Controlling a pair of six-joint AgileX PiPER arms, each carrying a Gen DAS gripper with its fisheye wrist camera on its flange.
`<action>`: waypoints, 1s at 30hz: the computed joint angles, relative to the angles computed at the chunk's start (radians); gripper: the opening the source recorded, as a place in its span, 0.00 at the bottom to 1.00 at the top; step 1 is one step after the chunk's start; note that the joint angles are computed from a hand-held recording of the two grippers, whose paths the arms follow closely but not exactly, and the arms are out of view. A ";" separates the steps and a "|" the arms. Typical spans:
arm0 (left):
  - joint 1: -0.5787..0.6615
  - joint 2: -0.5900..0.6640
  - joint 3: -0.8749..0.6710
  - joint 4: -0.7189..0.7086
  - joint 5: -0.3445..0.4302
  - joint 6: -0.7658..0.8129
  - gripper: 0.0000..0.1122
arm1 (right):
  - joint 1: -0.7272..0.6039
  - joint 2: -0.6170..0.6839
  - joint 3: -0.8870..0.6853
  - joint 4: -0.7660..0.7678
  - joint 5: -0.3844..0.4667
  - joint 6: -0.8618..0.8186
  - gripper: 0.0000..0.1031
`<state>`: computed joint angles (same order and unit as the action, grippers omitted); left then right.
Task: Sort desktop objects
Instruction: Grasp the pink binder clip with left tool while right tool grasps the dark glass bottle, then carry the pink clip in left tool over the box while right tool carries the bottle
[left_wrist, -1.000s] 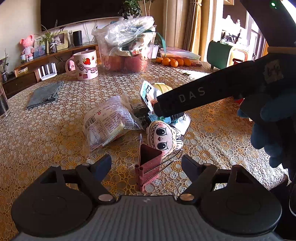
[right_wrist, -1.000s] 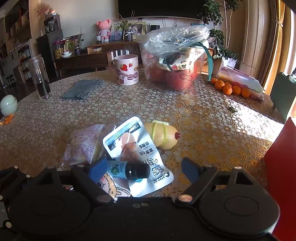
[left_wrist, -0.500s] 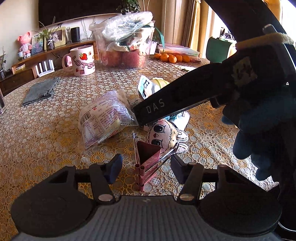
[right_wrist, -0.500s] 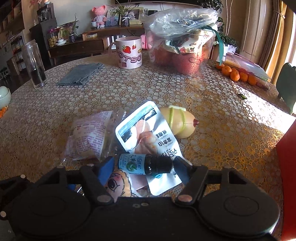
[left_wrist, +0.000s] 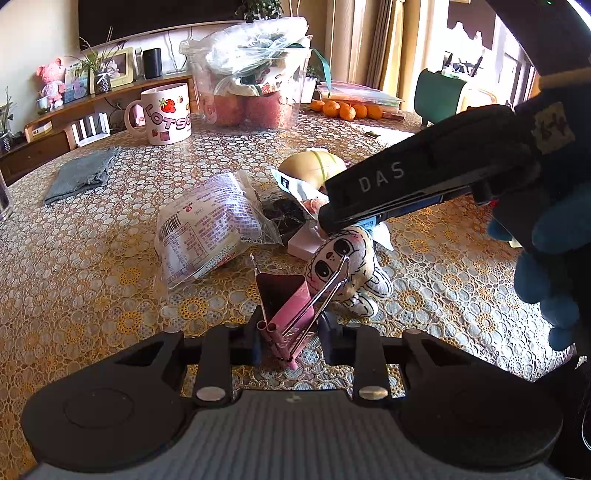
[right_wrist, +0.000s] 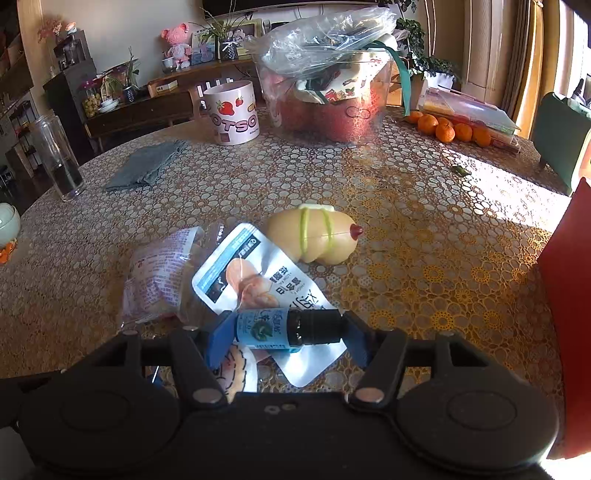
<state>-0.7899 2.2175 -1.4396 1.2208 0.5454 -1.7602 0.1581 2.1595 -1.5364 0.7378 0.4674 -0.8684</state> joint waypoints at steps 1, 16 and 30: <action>-0.001 0.000 -0.001 0.000 0.005 -0.001 0.25 | -0.005 -0.005 0.006 0.012 0.002 -0.011 0.61; -0.040 -0.047 -0.012 -0.022 0.059 0.018 0.25 | -0.110 -0.104 0.131 0.181 0.021 -0.215 0.61; -0.098 -0.071 -0.144 -0.126 0.123 0.145 0.25 | -0.268 -0.232 0.236 0.370 0.136 -0.449 0.61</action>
<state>-0.8880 2.1463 -1.5839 1.0946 0.6686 -1.6152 -0.1102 1.9277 -1.3001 1.1080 0.6037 -1.3176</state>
